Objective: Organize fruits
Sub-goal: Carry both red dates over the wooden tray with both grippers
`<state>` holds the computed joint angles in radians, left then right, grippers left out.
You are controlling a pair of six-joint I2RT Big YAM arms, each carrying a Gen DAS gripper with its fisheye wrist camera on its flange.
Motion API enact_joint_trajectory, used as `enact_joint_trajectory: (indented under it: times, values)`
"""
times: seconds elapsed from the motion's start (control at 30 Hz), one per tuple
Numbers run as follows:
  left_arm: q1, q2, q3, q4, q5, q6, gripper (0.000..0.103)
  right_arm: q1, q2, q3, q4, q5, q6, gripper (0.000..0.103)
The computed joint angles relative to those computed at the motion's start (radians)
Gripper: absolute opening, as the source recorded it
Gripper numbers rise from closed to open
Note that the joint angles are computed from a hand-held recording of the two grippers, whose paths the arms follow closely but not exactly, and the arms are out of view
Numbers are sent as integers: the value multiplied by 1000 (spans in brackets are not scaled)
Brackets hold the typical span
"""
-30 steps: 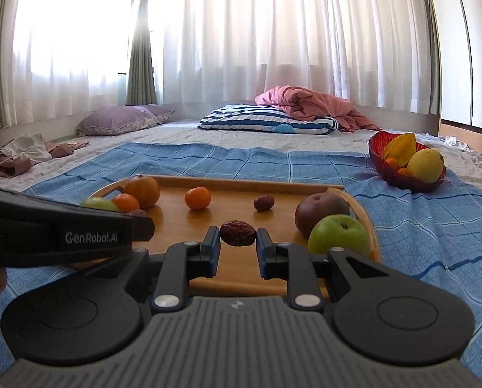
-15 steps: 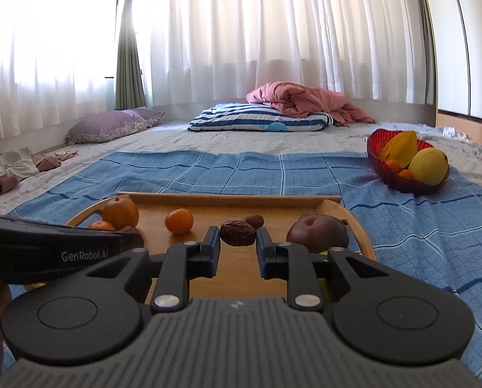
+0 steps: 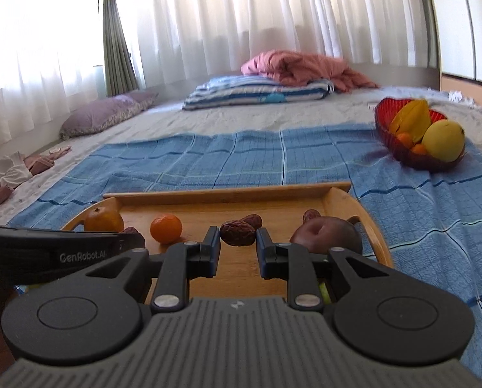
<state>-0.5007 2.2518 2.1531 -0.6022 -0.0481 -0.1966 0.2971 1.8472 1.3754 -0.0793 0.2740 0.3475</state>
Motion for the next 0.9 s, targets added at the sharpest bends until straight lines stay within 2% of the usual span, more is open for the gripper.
enact_joint_trajectory:
  times: [0.07,0.1,0.17,0.3,0.57,0.9]
  values:
    - [3,31,55,-51,13,-7,18,-12,18,37,-62,-30,10,28]
    - [4,43,76,-71,16,-5,18,-12,18,37,-62,-30,10,28]
    - [5,75,128,-119,22,-3,18,-22,42,79,-132,-63,11,27]
    - [11,126,215,-203,50,-17,18,-20,54,97,-160,-68,-26,28]
    - [8,168,279,-245,26,-4,18,-9,70,124,-203,-66,-101,28]
    - [8,172,284,-242,22,5,18,-4,85,146,-229,-67,-109,28]
